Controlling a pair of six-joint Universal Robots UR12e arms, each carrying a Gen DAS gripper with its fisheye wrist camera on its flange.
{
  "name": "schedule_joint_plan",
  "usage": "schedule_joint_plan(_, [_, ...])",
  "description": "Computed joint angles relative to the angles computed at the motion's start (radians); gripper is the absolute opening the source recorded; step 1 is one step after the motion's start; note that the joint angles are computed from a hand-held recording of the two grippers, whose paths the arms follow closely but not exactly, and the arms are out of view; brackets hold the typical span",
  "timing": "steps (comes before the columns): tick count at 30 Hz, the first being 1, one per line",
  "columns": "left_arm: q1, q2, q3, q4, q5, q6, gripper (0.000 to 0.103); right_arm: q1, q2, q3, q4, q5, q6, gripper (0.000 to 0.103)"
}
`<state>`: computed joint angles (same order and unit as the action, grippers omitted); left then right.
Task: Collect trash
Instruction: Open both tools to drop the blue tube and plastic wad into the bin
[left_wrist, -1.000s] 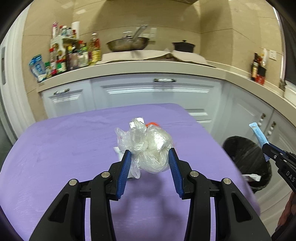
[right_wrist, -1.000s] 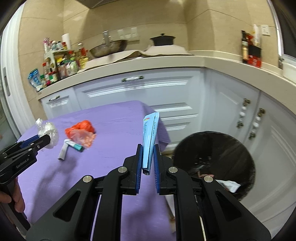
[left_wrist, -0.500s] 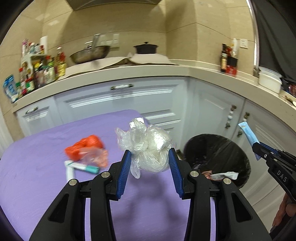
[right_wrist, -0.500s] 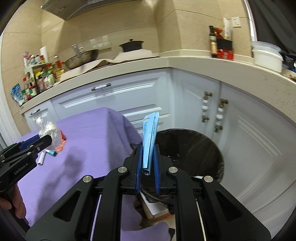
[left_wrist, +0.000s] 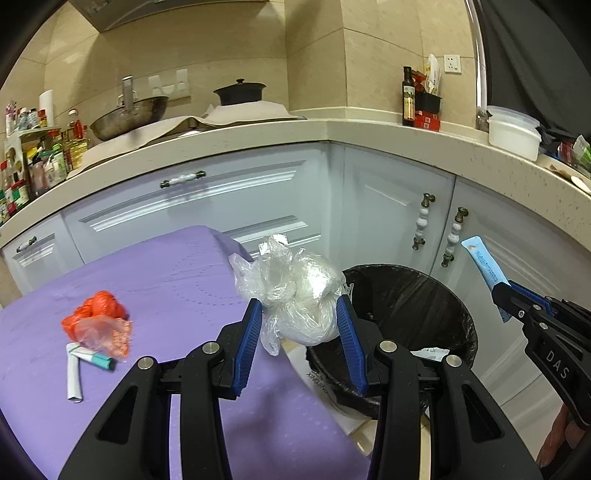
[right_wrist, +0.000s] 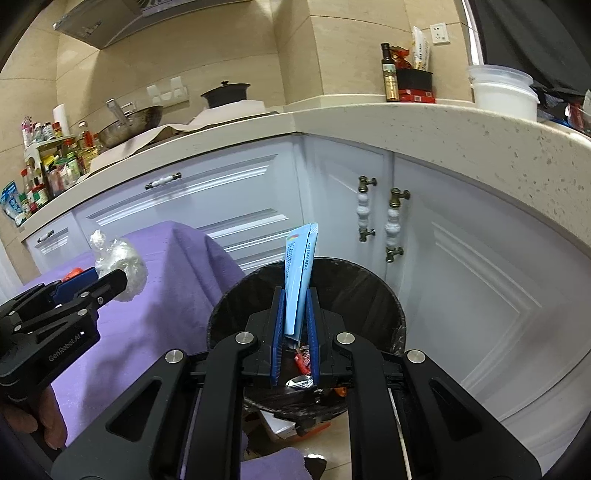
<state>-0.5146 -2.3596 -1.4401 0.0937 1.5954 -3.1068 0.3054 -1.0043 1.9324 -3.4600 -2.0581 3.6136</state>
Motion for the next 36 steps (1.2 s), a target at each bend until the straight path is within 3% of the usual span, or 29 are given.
schedule_joint_plan(20, [-0.033, -0.089, 0.162, -0.146, 0.009, -0.011, 0.044, -0.060, 0.041, -0.018, -0.004, 0.039, 0.013, 0.012])
schedule_joint_plan(22, [-0.036, -0.098, 0.180, -0.168, 0.012, -0.016, 0.046, -0.063, 0.048, -0.023, -0.009, 0.034, 0.020, 0.015])
schedule_joint_plan(23, [-0.036, -0.103, 0.190, -0.185, 0.014, -0.027, 0.048, -0.066, 0.052, -0.025, -0.015, 0.035, 0.026, 0.026])
schedule_joint_plan(24, [-0.036, -0.107, 0.199, -0.200, 0.016, -0.038, 0.048, -0.070, 0.055, -0.025, -0.018, 0.039, 0.038, 0.043])
schedule_joint_plan(25, [-0.035, -0.108, 0.201, -0.208, 0.013, -0.044, 0.050, -0.070, 0.058, -0.026, -0.021, 0.035, 0.049, 0.047])
schedule_joint_plan(36, [-0.033, -0.100, 0.188, -0.199, 0.027, -0.053, 0.063, -0.066, 0.060, -0.024, -0.016, 0.024, 0.063, 0.047])
